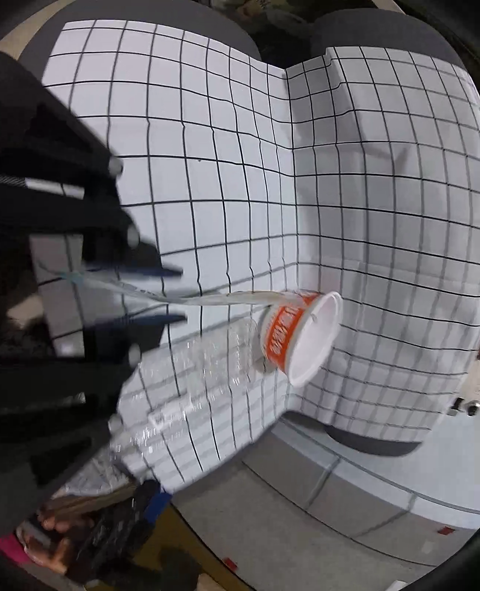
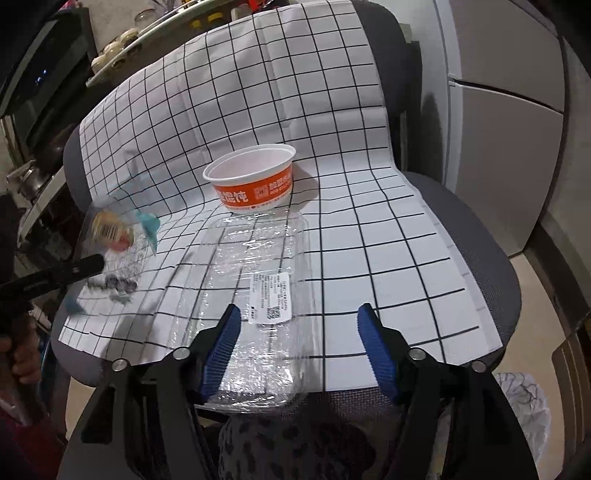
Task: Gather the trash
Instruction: 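Grasp the small wrappers with the left gripper while the right gripper grasps the clear plastic tray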
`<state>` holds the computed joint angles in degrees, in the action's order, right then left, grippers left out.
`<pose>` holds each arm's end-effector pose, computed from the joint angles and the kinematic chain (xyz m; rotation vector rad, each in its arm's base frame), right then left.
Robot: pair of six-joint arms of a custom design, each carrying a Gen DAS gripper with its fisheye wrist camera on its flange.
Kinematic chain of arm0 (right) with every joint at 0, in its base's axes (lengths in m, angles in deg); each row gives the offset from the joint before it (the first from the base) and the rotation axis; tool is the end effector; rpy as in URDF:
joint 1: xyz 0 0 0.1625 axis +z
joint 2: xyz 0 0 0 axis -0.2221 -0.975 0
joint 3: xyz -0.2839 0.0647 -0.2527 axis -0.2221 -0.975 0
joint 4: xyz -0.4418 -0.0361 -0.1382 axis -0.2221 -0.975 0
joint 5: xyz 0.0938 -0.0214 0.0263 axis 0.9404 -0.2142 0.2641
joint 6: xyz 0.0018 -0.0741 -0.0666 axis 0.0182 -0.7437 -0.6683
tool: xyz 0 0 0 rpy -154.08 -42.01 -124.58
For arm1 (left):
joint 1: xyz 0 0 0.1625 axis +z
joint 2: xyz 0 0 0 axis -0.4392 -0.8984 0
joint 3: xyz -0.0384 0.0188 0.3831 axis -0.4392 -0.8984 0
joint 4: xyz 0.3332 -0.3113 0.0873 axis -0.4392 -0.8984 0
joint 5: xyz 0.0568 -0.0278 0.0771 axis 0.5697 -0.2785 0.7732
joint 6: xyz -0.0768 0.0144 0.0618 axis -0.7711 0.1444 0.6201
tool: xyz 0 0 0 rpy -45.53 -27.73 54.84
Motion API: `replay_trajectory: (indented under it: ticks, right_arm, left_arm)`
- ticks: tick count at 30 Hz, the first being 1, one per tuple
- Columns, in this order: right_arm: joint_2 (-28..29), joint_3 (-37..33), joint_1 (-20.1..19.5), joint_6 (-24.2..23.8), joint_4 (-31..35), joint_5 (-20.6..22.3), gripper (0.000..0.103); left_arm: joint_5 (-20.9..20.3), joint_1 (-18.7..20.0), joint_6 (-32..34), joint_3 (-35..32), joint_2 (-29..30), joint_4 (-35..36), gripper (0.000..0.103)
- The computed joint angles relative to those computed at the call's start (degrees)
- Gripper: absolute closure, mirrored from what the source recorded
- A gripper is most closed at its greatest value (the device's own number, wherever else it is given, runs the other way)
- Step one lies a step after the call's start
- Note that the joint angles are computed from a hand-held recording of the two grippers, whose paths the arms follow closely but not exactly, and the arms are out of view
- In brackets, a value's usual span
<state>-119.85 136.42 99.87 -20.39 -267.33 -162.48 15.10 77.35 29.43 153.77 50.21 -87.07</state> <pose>0.0561 -0.5723 0.3203 -0.0593 -2.3109 1.0960 -0.3614 -0.7370 0.0528 0.8950 2.5658 -0.4840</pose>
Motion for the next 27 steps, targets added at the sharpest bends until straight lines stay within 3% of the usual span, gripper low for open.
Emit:
replay_trajectory:
  ticks: [8,11,12,21,27]
  right_arm:
    - [0.5,-0.6,-1.0,0.8,1.3,-0.3,0.035]
    - [0.9,-0.8,-0.9,0.6,1.4,-0.5,0.033]
    - [1.1,-0.9,-0.9,0.5,1.4,-0.6,0.033]
    - [4.5,-4.1,-1.5,-1.7,1.4,-0.1,0.035]
    - [8.7,-9.2,-1.7,-3.9,3.2,0.0,0.056]
  left_arm:
    - [0.4,1.0,2.2,0.4,1.8,-3.7,0.076]
    - [0.3,1.2,2.4,1.2,1.7,-6.4,0.102]
    - [0.2,1.1,2.5,1.7,1.4,-7.5,0.103]
    - [-5.1,-0.9,4.9,11.3,-5.5,-13.7,0.103]
    - [-5.8,-1.5,3.7,15.0,-7.5,-14.0,0.103]
